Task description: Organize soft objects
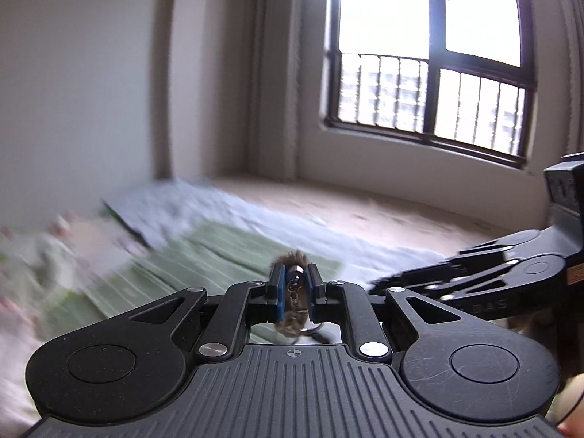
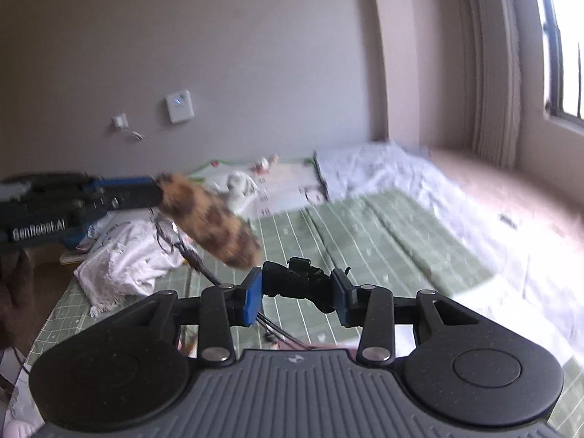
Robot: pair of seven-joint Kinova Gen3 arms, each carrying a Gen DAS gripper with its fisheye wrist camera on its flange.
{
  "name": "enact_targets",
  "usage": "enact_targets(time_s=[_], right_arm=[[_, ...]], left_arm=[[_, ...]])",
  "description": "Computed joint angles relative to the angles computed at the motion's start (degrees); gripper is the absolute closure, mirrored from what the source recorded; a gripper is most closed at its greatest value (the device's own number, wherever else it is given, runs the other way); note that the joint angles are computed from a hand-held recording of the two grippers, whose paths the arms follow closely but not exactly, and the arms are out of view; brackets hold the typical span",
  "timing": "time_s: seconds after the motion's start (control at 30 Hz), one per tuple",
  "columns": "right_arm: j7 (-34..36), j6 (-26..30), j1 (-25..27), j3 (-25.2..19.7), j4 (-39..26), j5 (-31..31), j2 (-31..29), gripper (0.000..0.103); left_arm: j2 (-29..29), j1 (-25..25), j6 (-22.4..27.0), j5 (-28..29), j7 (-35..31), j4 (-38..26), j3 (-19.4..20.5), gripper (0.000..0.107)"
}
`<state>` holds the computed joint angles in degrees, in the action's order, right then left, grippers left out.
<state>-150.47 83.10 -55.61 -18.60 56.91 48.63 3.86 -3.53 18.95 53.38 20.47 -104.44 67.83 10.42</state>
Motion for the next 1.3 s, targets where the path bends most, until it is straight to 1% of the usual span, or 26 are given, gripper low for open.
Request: enact_targets(time_s=[0.03, 0.1, 0.13, 0.17, 0.2, 0.23, 0.3, 0.33, 0.37, 0.43, 0.57, 0.67, 0.7, 0.8, 0.83, 0.87, 0.9, 0.93, 0.97, 1.03, 1.1, 1.13, 1.2, 1.3], right_arm=[[-1.00, -1.95, 1.07, 0.71, 2.65, -2.33, -1.06, 0.064], [-4.23, -5.96, 5.85, -0.37, 7.96, -6.99, -2.78, 0.062], [-5.65, -7.77, 8.28, -0.91, 10.62, -9.32, -3.47, 0.056], [-6.39, -9.62, 9.72, -0.50, 13.27, -11.65, -4.27, 0.052], [-7.41, -11.29, 11.46, -1.09, 15.93, -13.15, -4.98, 0.046], [-8.70, -12.53, 12.46, -1.08, 18.58, -14.42, -5.66, 0.045], [-8.97, -15.02, 12.42, 0.80, 23.15, -17.11, -7.31, 0.045], [-8.90, -14.86, 12.77, 0.60, 24.02, -17.58, -7.48, 0.045], [-9.20, -13.99, 13.74, -0.65, 24.44, -17.12, -7.50, 0.045], [-10.48, -12.86, 14.45, -2.47, 24.29, -15.57, -7.16, 0.045], [-12.33, -14.01, 14.32, -4.02, 22.69, -14.90, -6.04, 0.045], [-11.80, -11.41, 10.45, -5.61, 18.38, -12.58, -2.06, 0.041], [-10.85, -10.22, 8.84, -5.69, 16.21, -12.49, -0.33, 0.041], [-6.88, -6.11, 2.85, -6.34, 8.47, -11.81, 6.77, 0.041], [-5.35, -4.70, 0.80, -6.42, 5.82, -11.33, 9.14, 0.041], [-3.70, -3.45, -1.17, -6.40, 3.16, -10.90, 11.33, 0.041], [-1.83, -2.48, -3.29, -6.25, 0.51, -10.41, 13.59, 0.041], [-0.06, -1.53, -5.34, -5.96, -2.15, -9.82, 15.79, 0.041], [1.44, -0.39, -7.38, -5.54, -4.80, -9.15, 17.81, 0.041], [4.52, 1.32, -10.96, -4.39, -9.85, -8.09, 21.73, 0.041], [6.81, 2.31, -13.91, -2.76, -14.93, -7.14, 25.11, 0.041], [7.82, 2.45, -14.80, -2.01, -17.59, -7.27, 26.68, 0.041], [9.78, 2.39, -15.11, -1.27, -22.90, -9.26, 29.42, 0.040], [15.45, 3.27, -15.21, -0.47, -30.86, -12.76, 33.40, 0.040]], left_arm=[[1.45, 0.15, 0.69, 2.33, -0.42, 0.74, -0.30, 0.093], [4.59, -0.42, 3.05, 6.16, 0.30, 1.61, -0.64, 0.092], [5.94, -1.24, 3.79, 6.80, 1.54, 1.92, -0.15, 0.092], [6.63, -0.98, 3.90, 6.52, 2.95, 2.67, -0.61, 0.091], [6.95, -0.73, 3.47, 5.42, 4.34, 3.76, -0.94, 0.091], [7.01, -1.54, 3.20, 4.67, 4.79, 4.68, -0.60, 0.089], [5.27, -3.09, 2.21, 5.63, 3.51, 8.26, -1.37, 0.087], [4.04, -4.20, 2.39, 6.62, 2.71, 9.98, -2.16, 0.087], [2.96, -5.31, 2.91, 7.58, 1.88, 11.25, -3.07, 0.087], [-1.08, -7.57, 3.76, 8.93, -0.02, 15.46, -5.47, 0.087], [-10.82, -12.24, 7.37, 8.52, -2.76, 22.13, -12.79, 0.087], [-16.31, -15.14, 8.89, 5.14, -2.15, 26.03, -19.50, 0.087], [-17.78, -17.09, 9.00, 2.82, -2.02, 27.10, -20.47, 0.087], [-20.50, -24.75, 8.62, -4.17, -3.12, 29.77, -20.03, 0.087], [-20.75, -26.03, 8.51, -5.57, -3.18, 30.51, -20.59, 0.087], [-20.66, -26.26, 8.65, -6.61, -2.78, 31.02, -21.88, 0.087], [-20.27, -25.48, 8.78, -7.21, -1.86, 31.61, -23.98, 0.087], [-19.66, -25.34, 9.28, -6.88, -1.10, 31.91, -25.55, 0.087], [-18.99, -25.82, 9.73, -6.07, -0.21, 32.28, -26.17, 0.087], [-17.40, -26.74, 10.13, -3.65, 2.15, 32.98, -26.75, 0.087], [-16.04, -26.56, 8.52, 0.25, 3.24, 34.40, -26.70, 0.087], [-15.68, -26.50, 7.07, 2.22, 3.48, 35.63, -26.64, 0.087], [-14.39, -26.77, 4.02, 5.03, 5.36, 37.57, -25.32, 0.087], [-11.76, -27.37, 0.79, 9.41, 7.08, 39.75, -25.20, 0.087]])
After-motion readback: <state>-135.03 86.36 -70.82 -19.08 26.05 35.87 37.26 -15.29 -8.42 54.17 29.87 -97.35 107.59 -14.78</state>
